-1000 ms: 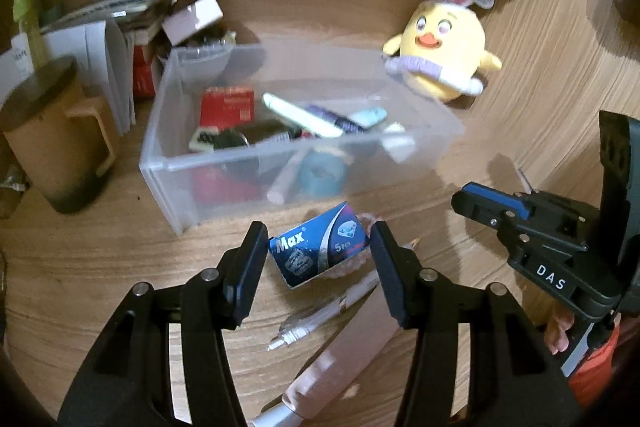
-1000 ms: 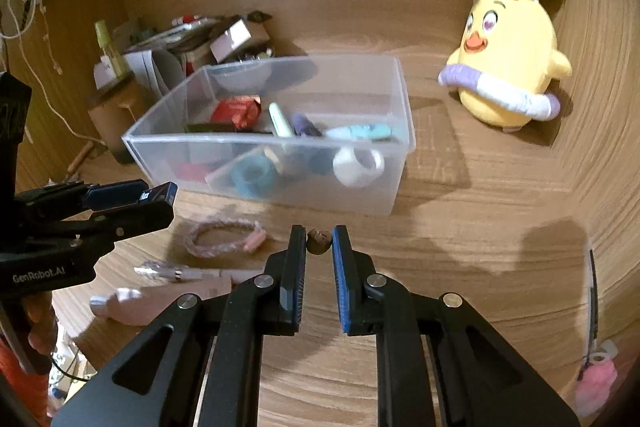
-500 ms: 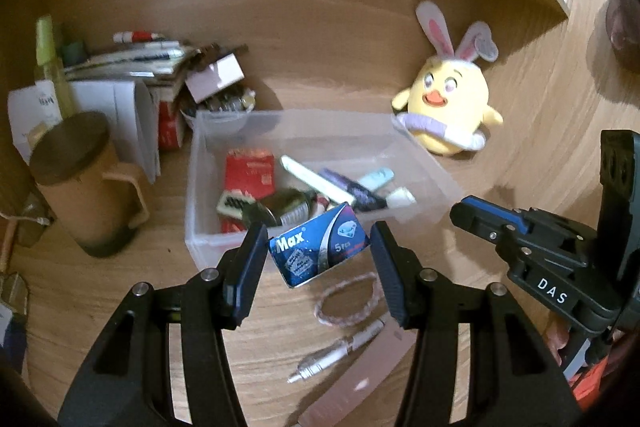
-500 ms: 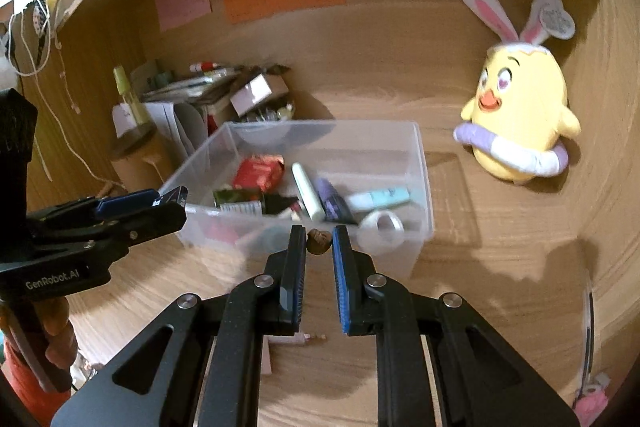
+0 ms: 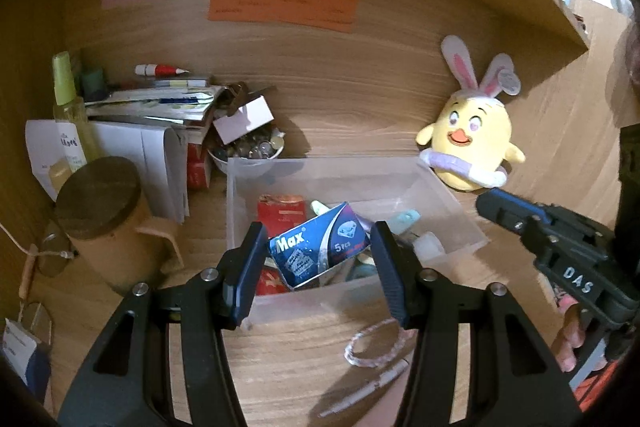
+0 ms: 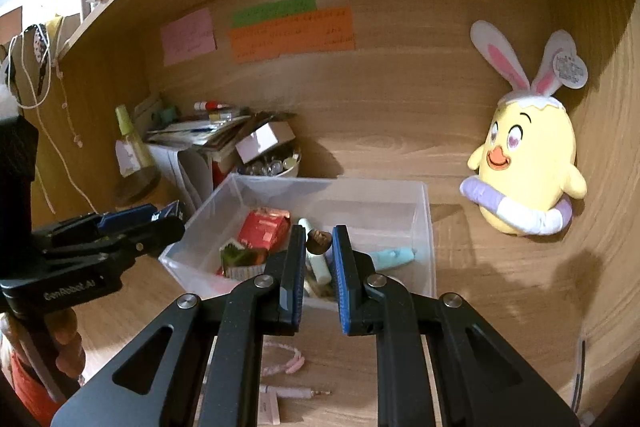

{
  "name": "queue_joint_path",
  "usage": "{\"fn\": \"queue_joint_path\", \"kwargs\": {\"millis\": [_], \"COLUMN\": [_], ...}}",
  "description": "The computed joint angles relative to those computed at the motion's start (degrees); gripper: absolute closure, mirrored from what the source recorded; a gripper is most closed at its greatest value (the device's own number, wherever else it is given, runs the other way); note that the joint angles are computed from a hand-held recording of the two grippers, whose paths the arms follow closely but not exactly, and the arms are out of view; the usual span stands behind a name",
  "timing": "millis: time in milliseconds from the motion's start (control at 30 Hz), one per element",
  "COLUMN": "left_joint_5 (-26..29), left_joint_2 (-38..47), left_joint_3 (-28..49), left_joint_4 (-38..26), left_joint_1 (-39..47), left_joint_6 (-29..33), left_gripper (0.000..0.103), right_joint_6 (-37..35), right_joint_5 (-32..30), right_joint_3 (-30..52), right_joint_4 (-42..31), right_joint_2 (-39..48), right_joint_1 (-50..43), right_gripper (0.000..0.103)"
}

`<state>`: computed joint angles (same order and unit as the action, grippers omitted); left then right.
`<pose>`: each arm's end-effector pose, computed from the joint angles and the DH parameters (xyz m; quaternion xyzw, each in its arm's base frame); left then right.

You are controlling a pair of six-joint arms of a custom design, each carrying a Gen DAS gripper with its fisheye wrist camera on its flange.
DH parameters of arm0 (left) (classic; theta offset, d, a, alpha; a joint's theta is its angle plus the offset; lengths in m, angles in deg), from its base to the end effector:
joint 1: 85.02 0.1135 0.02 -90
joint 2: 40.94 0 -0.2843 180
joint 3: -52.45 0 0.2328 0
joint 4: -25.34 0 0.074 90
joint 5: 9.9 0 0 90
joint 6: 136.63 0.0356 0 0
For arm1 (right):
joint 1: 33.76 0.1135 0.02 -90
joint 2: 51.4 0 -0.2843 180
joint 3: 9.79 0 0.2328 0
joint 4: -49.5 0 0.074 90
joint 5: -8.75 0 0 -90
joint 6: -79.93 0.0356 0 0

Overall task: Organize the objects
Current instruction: 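Carry the blue 'Max' box and brown bead over the clear box and lower them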

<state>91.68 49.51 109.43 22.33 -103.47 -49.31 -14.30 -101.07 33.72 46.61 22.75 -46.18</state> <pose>0.2861 -0.1030 0.2047 0.1669 0.8737 -0.1707 0.4238 0.2294 -0.0382 0.2090 -0.0192 0.8715 0.0826 0.4831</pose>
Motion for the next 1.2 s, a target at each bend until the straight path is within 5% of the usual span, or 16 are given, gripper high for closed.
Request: {"fn": "queue_joint_path", "kwargs": {"millis": [600, 1200], "left_joint_5": [-2.26, -3.97], "left_joint_2": [13.38, 19.79], "left_joint_3": [9.73, 15.94], "left_joint_4": [-3.00, -6.03], "left_joint_1": [-0.10, -1.30], "left_joint_6": [1.05, 1.30], "left_gripper": [0.050, 0.050], "right_joint_6": [0.48, 0.15], "right_joint_5": [4.81, 5.96], "right_joint_3": [6.60, 10.06], "right_joint_4": [3.81, 2.69], "right_joint_2": [19.86, 24.99], "right_joint_1": [4.26, 4.94], "right_gripper": [0.091, 0.091]}}
